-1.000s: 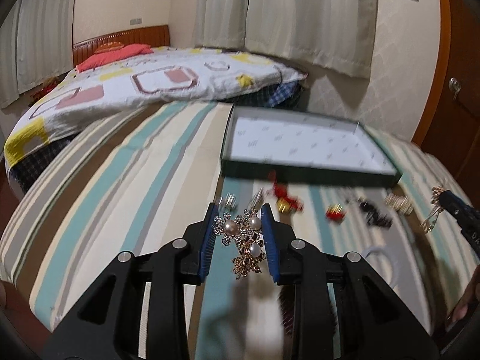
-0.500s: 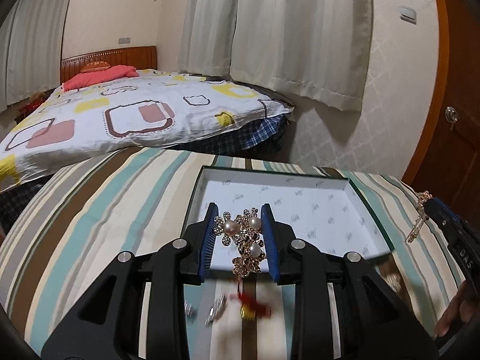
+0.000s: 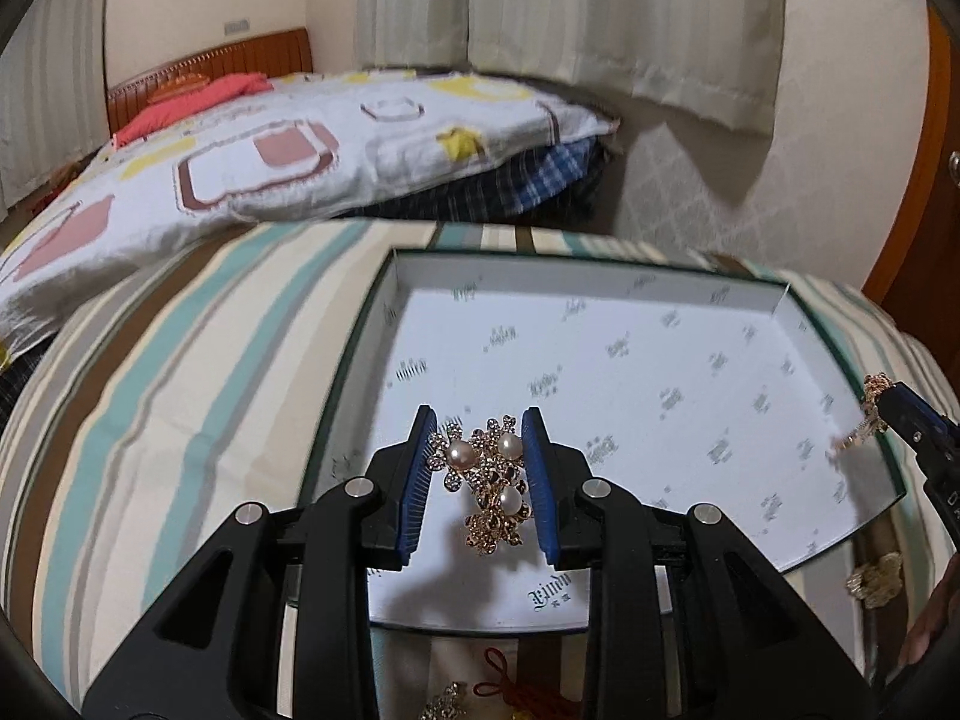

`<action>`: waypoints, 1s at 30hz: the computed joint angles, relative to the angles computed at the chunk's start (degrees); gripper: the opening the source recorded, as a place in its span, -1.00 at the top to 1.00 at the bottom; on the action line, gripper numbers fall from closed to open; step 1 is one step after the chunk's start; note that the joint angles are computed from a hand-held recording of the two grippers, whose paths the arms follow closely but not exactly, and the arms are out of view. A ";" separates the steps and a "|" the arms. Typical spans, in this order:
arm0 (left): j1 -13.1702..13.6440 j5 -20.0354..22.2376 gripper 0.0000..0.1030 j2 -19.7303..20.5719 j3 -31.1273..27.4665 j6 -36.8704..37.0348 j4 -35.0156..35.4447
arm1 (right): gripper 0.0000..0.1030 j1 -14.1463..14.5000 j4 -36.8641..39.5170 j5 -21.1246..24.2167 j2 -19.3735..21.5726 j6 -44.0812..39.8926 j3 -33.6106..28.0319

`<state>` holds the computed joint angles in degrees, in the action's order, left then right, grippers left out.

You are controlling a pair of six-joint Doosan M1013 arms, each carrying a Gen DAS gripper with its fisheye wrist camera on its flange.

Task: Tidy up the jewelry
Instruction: 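Carry both held pieces into the green box and open both tools, then withdraw both open tools from the box toward the remaining jewelry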

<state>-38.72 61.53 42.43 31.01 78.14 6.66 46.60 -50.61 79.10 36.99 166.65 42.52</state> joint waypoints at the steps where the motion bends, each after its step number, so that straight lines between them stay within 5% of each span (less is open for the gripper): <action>1: 0.06 1.10 0.44 0.45 -0.66 0.26 -0.24 | 0.82 -0.31 1.08 0.20 0.14 -0.25 -0.17; 10: 0.11 4.99 0.41 2.12 -2.89 0.62 -0.95 | 0.81 -1.65 7.61 2.09 0.89 -2.53 -1.46; 12: 0.03 4.54 0.24 1.97 -2.61 0.61 -0.47 | 0.81 -1.71 7.74 2.10 0.81 -2.21 -1.29; 19: -0.03 4.38 -0.08 2.06 -2.91 0.34 -0.06 | 0.35 -1.49 7.13 2.58 0.65 -1.39 -1.02; 30: -0.88 -10.98 -0.39 -8.44 13.43 -2.71 4.58 | 0.13 2.44 0.15 5.68 1.02 0.34 -3.09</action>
<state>-39.60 50.55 33.98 44.44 75.42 11.24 49.04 -50.46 84.78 38.01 166.99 39.43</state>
